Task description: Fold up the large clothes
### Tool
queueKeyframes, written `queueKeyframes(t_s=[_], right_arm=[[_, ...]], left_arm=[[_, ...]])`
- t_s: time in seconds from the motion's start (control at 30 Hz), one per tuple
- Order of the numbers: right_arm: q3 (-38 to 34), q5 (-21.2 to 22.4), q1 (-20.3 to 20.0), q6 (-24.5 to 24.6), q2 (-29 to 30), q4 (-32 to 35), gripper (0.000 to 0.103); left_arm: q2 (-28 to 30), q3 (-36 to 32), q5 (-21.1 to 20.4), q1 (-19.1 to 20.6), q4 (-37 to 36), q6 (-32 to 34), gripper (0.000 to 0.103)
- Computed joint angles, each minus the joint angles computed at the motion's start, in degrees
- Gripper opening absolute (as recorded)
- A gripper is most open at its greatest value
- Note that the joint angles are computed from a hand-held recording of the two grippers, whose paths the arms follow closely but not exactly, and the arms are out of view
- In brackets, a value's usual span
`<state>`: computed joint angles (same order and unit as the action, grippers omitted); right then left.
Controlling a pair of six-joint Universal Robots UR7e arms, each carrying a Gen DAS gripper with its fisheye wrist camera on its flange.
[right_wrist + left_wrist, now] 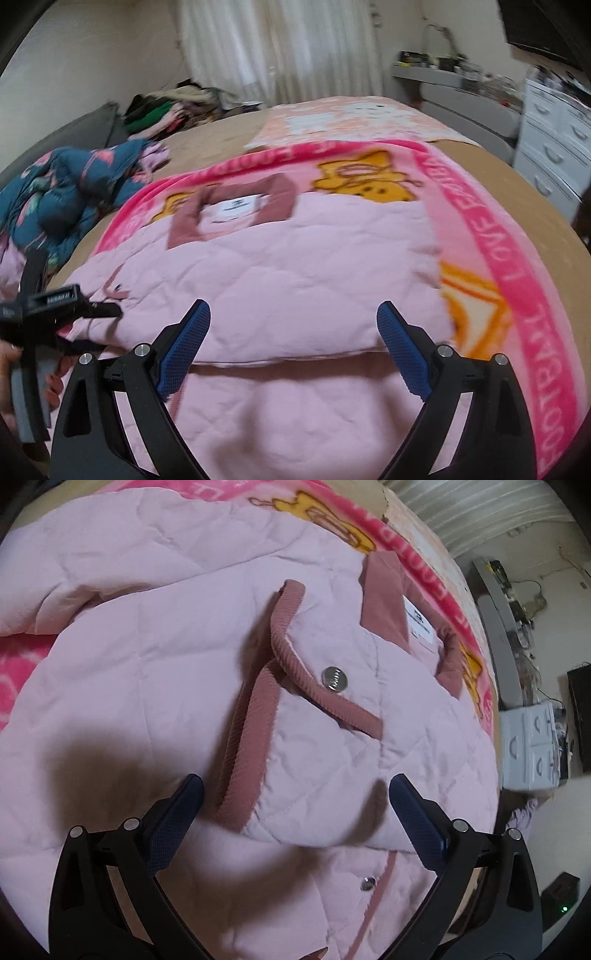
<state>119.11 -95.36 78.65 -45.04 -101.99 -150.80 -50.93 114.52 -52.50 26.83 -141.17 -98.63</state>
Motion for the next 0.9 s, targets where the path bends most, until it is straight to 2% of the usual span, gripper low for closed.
queueKeyframes(t_s=[0.17, 0.2, 0.23, 0.27, 0.33, 0.37, 0.43, 0.53, 0.67, 0.8, 0.9], right_arm=[[-2.71, -0.05, -2.11, 5.04, 0.51, 0.38, 0.091], [-3.25, -0.19, -2.49, 5.68, 0.69, 0.19, 0.091], [-3.56, -0.31, -2.77, 5.99, 0.78, -0.12, 0.091], [-3.82, -0.43, -3.01, 6.21, 0.84, -0.54, 0.091], [-4.30, -0.75, -3.39, 6.96, 0.96, -1.44, 0.091], [-4.63, -0.52, -3.72, 7.33, 0.92, -1.30, 0.091], [-5.44, -0.05, -4.20, 7.95, 0.99, -0.64, 0.091], [-6.07, -1.15, -3.71, 7.42, 1.46, -1.33, 0.091], [-7.46, -2.05, -2.80, 6.88, 2.68, -1.13, 0.091], [-7.78, -3.99, -0.78, 4.44, 4.43, -1.21, 0.091], [-7.62, -5.06, 0.53, 2.06, 5.70, -0.75, 0.091]], left_arm=[[1.34, -1.31, 2.45, 0.31, 1.02, -0.58, 0.093], [1.68, -1.92, 2.79, 0.44, 1.75, -0.48, 0.089], [1.91, -2.31, 3.16, 0.47, 1.90, 0.15, 0.076], [2.22, -3.18, 3.36, 0.59, 2.92, 1.04, 0.070], [2.60, -3.33, 3.71, 0.73, 0.54, 4.06, 0.044], [2.80, -3.47, 4.25, 0.65, -0.83, 6.50, 0.038], [2.65, -5.09, 5.42, 0.34, 1.45, 10.63, 0.025], [1.46, -7.04, 8.67, -0.79, 5.32, 14.70, 0.019], [-0.01, -10.61, 14.58, -2.66, 16.38, 15.28, 0.018], [-0.59, -11.41, 15.91, -2.56, 19.49, 17.04, 0.018], [-0.56, -11.04, 14.86, -1.60, 20.56, 16.53, 0.018]])
